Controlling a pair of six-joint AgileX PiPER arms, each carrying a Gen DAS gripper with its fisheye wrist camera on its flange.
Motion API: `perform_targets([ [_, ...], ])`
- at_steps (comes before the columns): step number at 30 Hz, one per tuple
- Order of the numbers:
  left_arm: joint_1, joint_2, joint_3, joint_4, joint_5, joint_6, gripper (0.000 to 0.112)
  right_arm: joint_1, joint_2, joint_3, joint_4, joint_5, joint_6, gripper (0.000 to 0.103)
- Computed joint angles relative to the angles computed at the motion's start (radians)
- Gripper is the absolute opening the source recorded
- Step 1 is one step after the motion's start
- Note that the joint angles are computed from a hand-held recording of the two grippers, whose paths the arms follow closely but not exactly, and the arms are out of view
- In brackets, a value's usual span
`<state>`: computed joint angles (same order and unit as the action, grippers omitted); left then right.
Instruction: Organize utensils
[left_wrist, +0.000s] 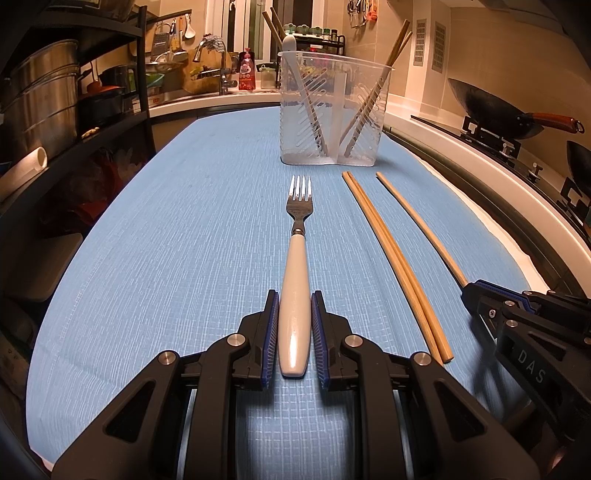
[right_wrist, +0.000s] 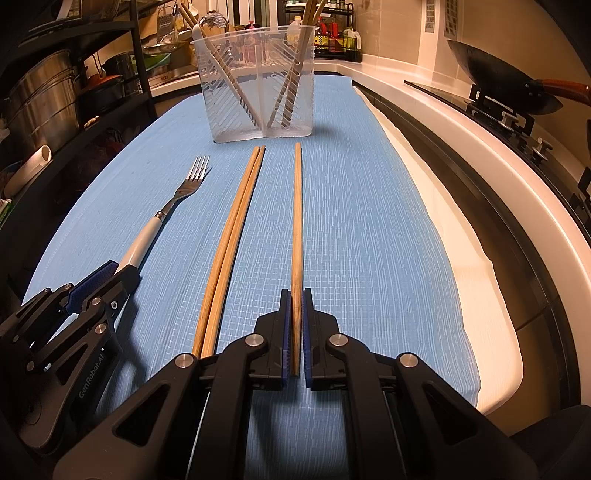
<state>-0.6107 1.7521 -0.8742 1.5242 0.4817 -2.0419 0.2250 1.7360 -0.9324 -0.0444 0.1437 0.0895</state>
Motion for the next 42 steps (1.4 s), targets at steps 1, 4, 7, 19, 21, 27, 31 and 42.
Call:
perform_targets([
  [1,0.000,0.000,0.000,0.001,0.000,-0.001,0.018,0.000,0.000,0.000,-0.004,0.000,0.004,0.005],
  [4,0.000,0.000,0.001,0.002,0.000,-0.003,0.018,-0.001,0.000,0.000,0.001,0.000,-0.001,0.005],
  [7,0.001,0.000,0.001,0.003,-0.001,-0.004,0.018,0.000,0.000,0.000,0.001,0.000,-0.001,0.005],
  [19,0.000,0.001,0.002,0.008,-0.001,-0.010,0.018,-0.002,-0.001,0.001,0.013,-0.001,-0.012,0.005],
  [21,0.000,0.001,0.002,0.011,0.000,-0.011,0.018,0.002,-0.002,0.003,0.000,-0.002,0.005,0.005],
  [27,-0.025,-0.011,0.005,0.028,0.052,-0.006,0.018,0.011,-0.056,0.020,-0.226,-0.006,0.214,0.005],
  [31,-0.055,-0.056,0.027,0.059,0.100,-0.016,0.018,0.004,-0.134,0.041,-0.257,-0.006,0.219,0.005],
  [42,-0.026,-0.230,0.038,0.004,0.090,0.092,0.018,-0.090,-0.295,-0.009,0.278,0.052,-0.407,0.005],
])
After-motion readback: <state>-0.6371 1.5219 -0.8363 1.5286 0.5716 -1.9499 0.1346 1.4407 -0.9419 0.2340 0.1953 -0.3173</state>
